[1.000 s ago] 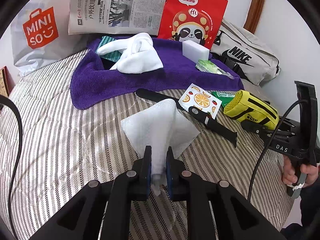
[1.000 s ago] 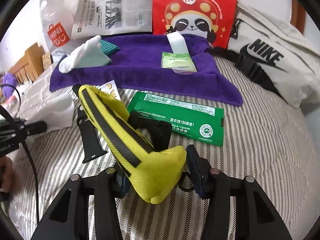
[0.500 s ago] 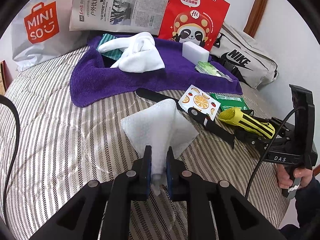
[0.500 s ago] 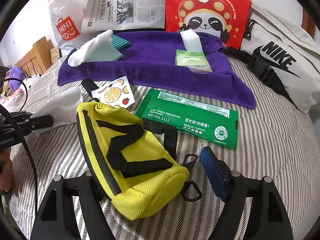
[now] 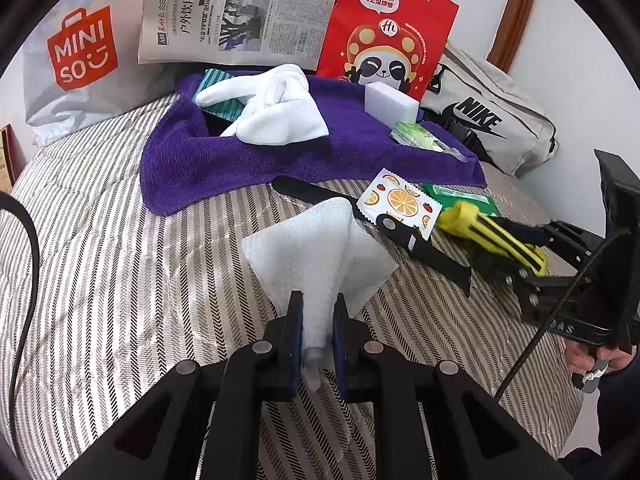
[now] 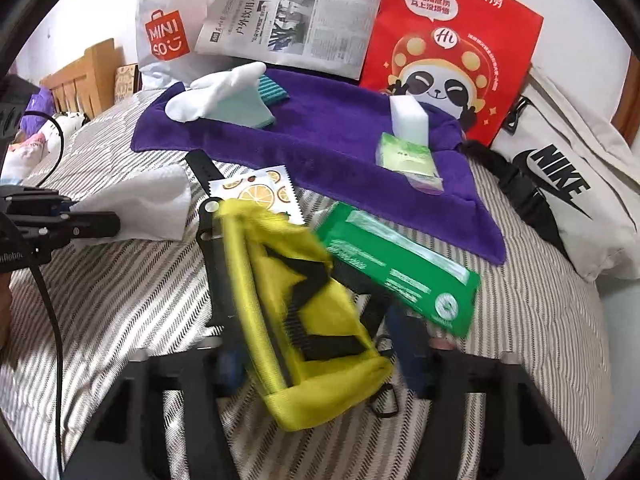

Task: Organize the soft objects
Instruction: 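Lift the yellow bag with the right tool while the left holds the wipe up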

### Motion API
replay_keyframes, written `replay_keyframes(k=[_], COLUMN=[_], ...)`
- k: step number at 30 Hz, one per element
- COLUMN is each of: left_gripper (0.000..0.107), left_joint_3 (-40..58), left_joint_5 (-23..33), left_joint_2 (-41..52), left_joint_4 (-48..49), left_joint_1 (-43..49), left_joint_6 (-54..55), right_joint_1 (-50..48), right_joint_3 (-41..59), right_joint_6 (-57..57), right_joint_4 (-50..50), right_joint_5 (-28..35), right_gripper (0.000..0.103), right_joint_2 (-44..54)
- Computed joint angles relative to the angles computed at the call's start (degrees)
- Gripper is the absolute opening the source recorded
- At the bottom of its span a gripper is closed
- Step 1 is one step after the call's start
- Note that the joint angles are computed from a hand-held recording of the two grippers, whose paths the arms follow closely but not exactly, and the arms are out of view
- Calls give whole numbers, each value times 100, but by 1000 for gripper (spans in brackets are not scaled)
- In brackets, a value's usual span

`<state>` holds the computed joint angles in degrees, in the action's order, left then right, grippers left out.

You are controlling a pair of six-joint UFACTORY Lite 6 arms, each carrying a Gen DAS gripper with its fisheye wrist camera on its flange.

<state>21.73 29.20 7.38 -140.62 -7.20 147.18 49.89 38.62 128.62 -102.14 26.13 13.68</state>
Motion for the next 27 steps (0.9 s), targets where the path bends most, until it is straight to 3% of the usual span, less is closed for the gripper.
replay_keyframes(k=[6,9,13,18,27], left_gripper=[12,11,10,8,8], left_joint_3=[13,-4,12,125,-106], left_joint_5=[69,60,-163,-278,-362], left_joint_2=[35,25,-38,-181,-1038], left_joint_4=[162,97,-406,979,2091], left_joint_1=[75,71,-151,173,264], left_joint_6=[-145,-81,111,-1278,-2349], right_joint_1=[-84,-81,-229,-323,-592], right_joint_3=[232,222,152,-47,-216], right_joint_6=[-1046,-1462,-1677,-1670,-2070], right_joint_4=[988,1422,1694,1811,2302], right_joint_5=[-242,-381,-872,-1104,-1407], right_gripper=[41,22,21,20,20], right_joint_2=[-26,-269,-613,-935,-1225])
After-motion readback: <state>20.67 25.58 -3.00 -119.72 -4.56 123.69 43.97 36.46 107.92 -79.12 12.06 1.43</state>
